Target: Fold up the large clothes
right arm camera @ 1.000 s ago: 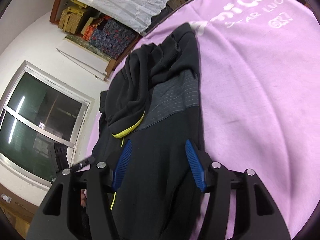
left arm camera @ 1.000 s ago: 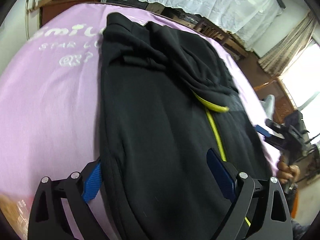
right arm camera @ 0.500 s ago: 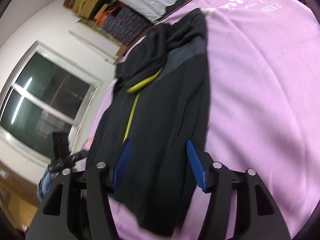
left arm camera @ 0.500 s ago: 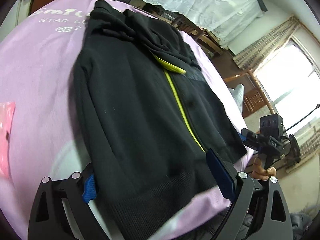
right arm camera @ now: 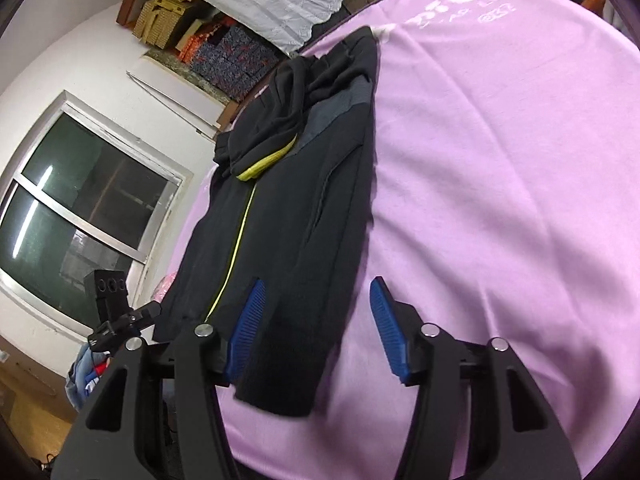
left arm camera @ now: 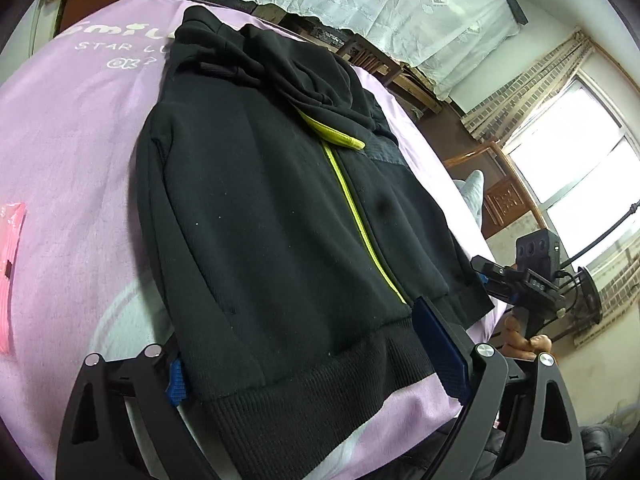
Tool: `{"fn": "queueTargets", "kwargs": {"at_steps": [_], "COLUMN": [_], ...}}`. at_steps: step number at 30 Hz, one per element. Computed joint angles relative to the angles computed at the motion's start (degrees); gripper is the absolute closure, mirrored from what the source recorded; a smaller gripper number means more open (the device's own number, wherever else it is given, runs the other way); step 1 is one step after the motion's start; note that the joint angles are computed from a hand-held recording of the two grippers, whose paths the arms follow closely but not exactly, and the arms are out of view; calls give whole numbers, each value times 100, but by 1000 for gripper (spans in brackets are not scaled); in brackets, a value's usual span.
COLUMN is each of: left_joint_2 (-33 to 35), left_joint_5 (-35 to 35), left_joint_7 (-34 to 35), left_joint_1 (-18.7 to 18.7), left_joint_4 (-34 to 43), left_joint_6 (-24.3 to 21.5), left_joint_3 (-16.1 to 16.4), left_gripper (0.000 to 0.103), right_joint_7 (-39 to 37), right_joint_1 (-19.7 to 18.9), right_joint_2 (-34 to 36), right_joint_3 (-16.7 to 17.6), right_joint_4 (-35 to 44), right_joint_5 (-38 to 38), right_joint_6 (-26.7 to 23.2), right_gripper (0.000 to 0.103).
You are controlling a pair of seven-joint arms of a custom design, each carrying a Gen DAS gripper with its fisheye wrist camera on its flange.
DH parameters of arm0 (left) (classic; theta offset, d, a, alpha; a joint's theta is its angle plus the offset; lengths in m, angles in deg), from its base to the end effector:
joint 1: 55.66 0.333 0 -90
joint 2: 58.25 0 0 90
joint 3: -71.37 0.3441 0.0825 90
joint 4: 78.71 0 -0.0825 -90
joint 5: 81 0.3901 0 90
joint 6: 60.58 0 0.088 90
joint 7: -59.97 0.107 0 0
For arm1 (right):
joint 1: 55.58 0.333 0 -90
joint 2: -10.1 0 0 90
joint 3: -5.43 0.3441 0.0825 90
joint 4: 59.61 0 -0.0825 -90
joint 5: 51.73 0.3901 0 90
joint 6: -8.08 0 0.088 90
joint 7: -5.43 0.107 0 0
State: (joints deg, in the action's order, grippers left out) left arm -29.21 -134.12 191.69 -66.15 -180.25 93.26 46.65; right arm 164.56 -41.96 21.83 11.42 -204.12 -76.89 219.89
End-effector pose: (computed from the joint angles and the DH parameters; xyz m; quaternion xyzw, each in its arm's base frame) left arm 0.6099 -0.3519 0.3518 0.4785 -0.7806 0.3852 0.1157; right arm 0.4622 0.2226 0.3382 -0.4971 0.7368 0.0188 0.4580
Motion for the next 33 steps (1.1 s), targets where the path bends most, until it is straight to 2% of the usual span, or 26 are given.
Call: {"fn": "queueTargets", "kwargs": {"at_steps": [3, 5, 7, 10, 12, 14, 17, 21, 24, 27, 31, 33], "left_joint_2": [-81, -75, -3, 129, 164, 120, 28, 77, 45, 17, 61, 61], "left_joint_5": [-23, -21, -69, -91, -60, 7, 253, 418, 954, 1531, 1812, 2023], "left_joint_7": [149, 230, 271, 103, 64, 95, 26, -33, -312, -589, -771, -950], "left_joint_1": [48, 63, 128, 121, 90, 2, -141, -125, -452, -773, -658, -681], "left_joint_4": [-101, -107, -13, 188, 245, 169, -2, 40, -51, -276, -384, -416], "left_joint_6": [-50, -82, -268, -406, -395, -159, 217, 265, 714, 1426, 1802, 1885], "left_joint_3": [-15, 4, 3, 54, 71, 85, 152, 126, 309, 437, 247, 284], "left_gripper": [26, 32, 32, 31, 31, 34, 49, 51, 47, 44, 44, 48], "right_joint_7": [320, -33, -322, -7, -211, -616, -1328, -1103, -998, -1081, -915, -878], "right_joint_1": [-194, 33, 168, -41, 86, 336, 723, 388, 273, 316, 210, 202], "right_joint_2": [170, 66, -20, 68, 27, -25, -63, 4, 118, 155, 224, 221], "right_joint_3": [193, 116, 83, 158, 93, 16, -118, 82, 111, 94, 155, 159], "right_joint_4": [297, 274, 253, 265, 223, 228, 237, 157, 201, 255, 371, 402], "right_joint_5": [-678, -512, -398, -661, -442, -56, 657, 345, 152, 177, 2, -34], "right_joint_6": [56, -41, -206, -253, -332, -500, -693, -346, -170, -179, -204, -267], "right_gripper": [50, 50, 50, 53, 54, 52, 52, 54, 55, 54, 53, 53]}}
